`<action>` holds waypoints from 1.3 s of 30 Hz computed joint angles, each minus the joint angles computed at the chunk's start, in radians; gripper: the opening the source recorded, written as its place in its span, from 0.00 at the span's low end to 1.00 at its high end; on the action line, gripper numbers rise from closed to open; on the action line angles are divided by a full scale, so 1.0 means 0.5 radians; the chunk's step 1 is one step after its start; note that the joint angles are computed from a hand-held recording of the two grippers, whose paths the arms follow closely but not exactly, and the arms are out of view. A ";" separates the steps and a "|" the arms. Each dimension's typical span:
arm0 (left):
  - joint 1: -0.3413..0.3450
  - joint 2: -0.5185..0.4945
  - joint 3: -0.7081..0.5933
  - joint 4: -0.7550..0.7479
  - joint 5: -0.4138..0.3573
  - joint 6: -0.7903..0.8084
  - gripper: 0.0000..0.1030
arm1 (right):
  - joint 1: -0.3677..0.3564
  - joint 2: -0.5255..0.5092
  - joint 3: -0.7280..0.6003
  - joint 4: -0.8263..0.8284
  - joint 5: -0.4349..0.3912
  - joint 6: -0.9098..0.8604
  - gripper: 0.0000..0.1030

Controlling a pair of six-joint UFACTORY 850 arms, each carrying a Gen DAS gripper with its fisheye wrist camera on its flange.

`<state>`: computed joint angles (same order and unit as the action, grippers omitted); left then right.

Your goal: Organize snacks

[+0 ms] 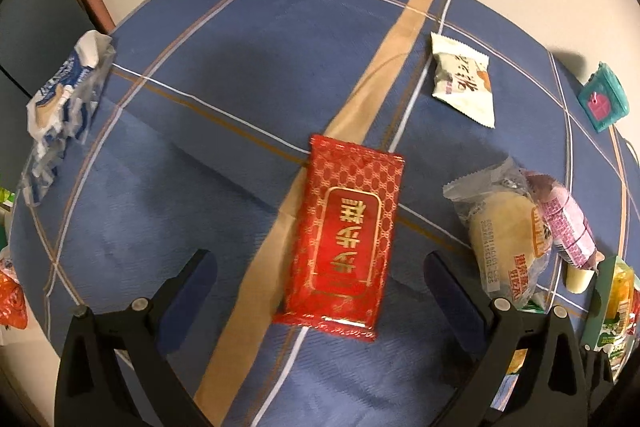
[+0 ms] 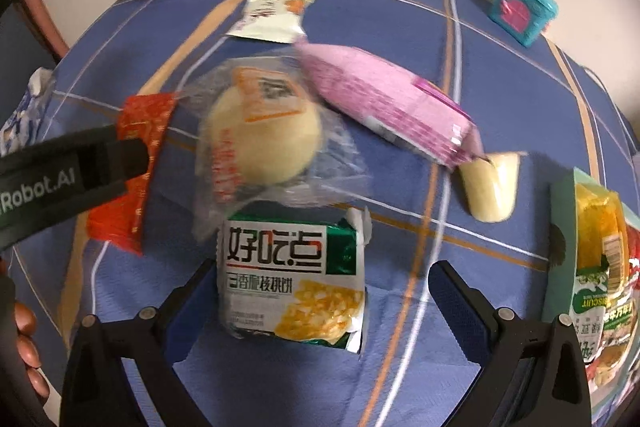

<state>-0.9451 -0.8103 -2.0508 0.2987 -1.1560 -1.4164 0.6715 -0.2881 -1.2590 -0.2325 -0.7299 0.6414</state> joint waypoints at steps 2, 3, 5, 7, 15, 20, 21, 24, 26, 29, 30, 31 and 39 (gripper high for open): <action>0.007 -0.012 0.000 -0.022 0.023 0.018 1.00 | -0.024 0.007 0.010 -0.002 -0.007 0.021 1.00; 0.010 -0.016 0.001 -0.031 0.028 0.026 1.00 | -0.034 0.008 0.013 0.002 -0.008 0.025 1.00; 0.017 -0.021 0.010 -0.042 0.039 0.029 1.00 | -0.057 0.015 0.022 0.011 -0.020 0.042 1.00; 0.025 -0.011 0.041 -0.059 0.060 0.014 1.00 | -0.081 0.017 0.028 0.013 -0.036 0.058 1.00; 0.041 0.042 0.165 -0.094 0.144 -0.053 1.00 | -0.162 0.023 0.043 0.070 -0.064 0.059 1.00; 0.031 0.058 0.197 -0.071 0.205 -0.057 0.89 | -0.180 0.062 0.089 0.069 -0.034 0.047 1.00; 0.028 0.049 0.182 -0.065 0.191 -0.054 0.86 | -0.178 0.072 0.099 0.063 -0.027 0.052 1.00; 0.019 -0.010 0.083 -0.045 0.111 -0.034 0.75 | -0.156 0.124 0.141 0.042 0.003 0.093 0.96; 0.015 -0.025 0.049 -0.038 0.106 -0.041 0.66 | -0.163 0.135 0.136 0.059 0.011 0.062 0.88; 0.015 -0.021 0.040 -0.027 0.104 -0.052 0.53 | -0.151 0.138 0.118 0.073 0.002 0.039 0.80; 0.014 -0.021 0.039 -0.027 0.103 -0.057 0.52 | -0.148 0.135 0.113 0.077 0.003 0.033 0.77; 0.014 -0.015 0.046 -0.027 0.114 -0.066 0.50 | -0.146 0.137 0.113 0.084 0.007 0.024 0.74; 0.009 0.060 0.134 -0.022 0.205 -0.107 0.45 | -0.135 0.132 0.107 0.095 -0.009 0.012 0.68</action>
